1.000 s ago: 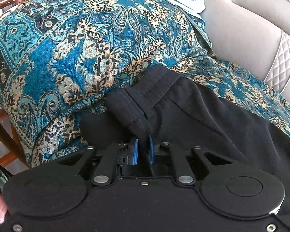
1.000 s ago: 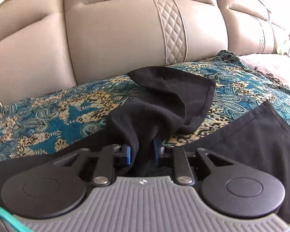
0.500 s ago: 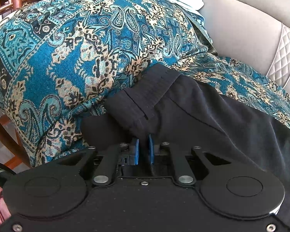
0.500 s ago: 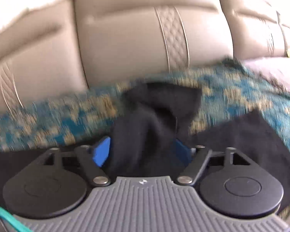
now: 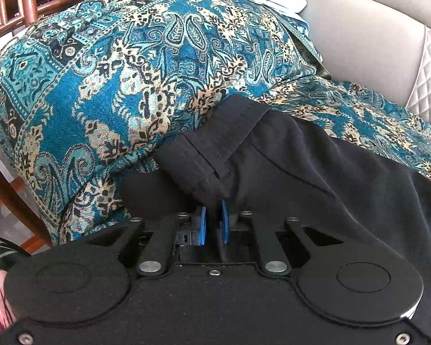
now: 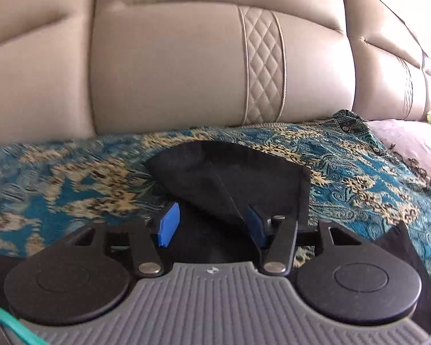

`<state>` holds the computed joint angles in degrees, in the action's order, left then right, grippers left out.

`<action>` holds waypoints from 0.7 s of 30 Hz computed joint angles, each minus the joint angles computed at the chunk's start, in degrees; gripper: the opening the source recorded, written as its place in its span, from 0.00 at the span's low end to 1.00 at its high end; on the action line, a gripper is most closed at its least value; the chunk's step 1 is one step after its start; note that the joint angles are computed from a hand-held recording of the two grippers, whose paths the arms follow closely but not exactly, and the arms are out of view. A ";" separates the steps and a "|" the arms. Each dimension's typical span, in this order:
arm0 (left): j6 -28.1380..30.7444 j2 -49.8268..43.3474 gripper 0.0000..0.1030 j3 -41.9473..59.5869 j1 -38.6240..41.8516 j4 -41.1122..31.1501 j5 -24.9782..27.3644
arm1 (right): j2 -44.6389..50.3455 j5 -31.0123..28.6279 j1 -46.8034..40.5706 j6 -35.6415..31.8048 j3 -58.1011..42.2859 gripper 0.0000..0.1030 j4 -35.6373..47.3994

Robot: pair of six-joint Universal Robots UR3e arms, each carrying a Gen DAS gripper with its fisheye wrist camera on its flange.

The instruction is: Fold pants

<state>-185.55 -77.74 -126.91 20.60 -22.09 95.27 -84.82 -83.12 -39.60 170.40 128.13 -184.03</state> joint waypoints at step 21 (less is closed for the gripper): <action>1.67 1.13 0.11 -0.15 1.34 -1.30 -2.07 | -35.69 14.37 -39.33 5.69 15.20 0.02 22.55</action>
